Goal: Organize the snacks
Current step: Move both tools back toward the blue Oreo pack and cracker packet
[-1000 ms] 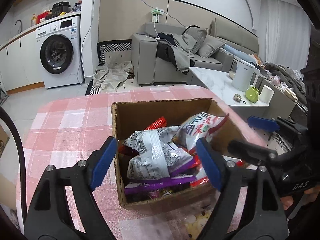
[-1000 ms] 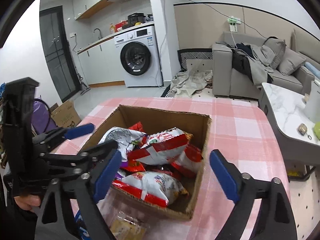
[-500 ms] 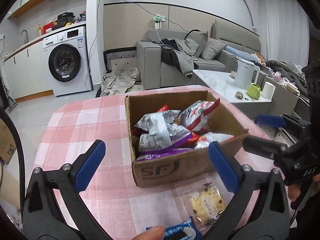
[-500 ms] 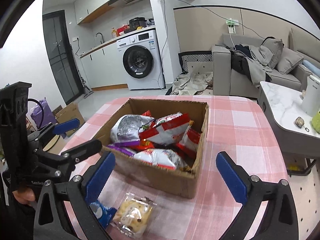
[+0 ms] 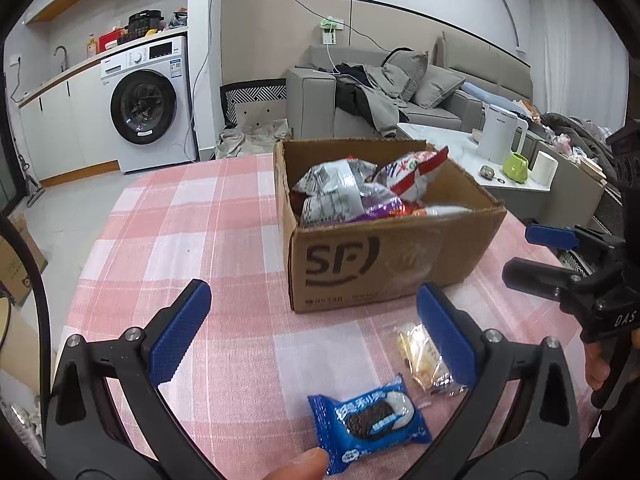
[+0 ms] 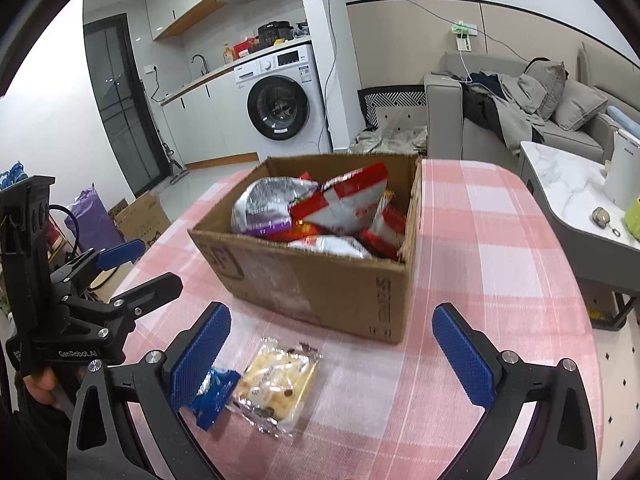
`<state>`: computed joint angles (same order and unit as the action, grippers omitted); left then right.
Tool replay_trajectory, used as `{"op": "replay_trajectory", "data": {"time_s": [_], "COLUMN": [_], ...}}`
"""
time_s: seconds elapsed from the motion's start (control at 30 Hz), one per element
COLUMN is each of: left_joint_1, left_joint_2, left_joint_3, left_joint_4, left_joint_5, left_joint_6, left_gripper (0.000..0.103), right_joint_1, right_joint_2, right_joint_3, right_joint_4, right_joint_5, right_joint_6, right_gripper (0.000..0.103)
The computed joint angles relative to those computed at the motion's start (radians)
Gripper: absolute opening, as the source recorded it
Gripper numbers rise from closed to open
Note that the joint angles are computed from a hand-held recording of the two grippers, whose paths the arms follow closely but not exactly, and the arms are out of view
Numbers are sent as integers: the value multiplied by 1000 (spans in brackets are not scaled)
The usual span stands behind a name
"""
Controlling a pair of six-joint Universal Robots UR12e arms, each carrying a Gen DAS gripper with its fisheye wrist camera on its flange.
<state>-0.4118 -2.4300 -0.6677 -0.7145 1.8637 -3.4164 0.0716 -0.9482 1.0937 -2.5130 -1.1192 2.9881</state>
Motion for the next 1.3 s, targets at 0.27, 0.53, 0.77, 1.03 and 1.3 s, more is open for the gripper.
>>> {"op": "replay_trajectory", "data": {"time_s": [0.27, 0.53, 0.77, 1.03, 1.3], "left_joint_1": [-4, 0, 5, 12, 15], "left_joint_2": [3, 1, 0, -5, -7], "left_joint_3": [-14, -14, -10, -4, -4], "left_joint_4": [-37, -54, -68, -83, -94], "left_joint_5": [-13, -22, -27, -29, -35], "left_joint_6": [-1, -4, -9, -22, -25], "left_gripper": [102, 102, 102, 102, 102], "right_joint_1": [5, 24, 44, 63, 85], "right_joint_2": [2, 17, 28, 41, 51], "right_joint_3": [10, -11, -20, -26, -30], "right_joint_4": [53, 138, 199, 246, 248], "right_joint_5": [-23, -41, -66, -79, -140], "right_joint_6": [-35, -96, -139, -157, -167], "right_gripper": [103, 103, 103, 103, 103]}}
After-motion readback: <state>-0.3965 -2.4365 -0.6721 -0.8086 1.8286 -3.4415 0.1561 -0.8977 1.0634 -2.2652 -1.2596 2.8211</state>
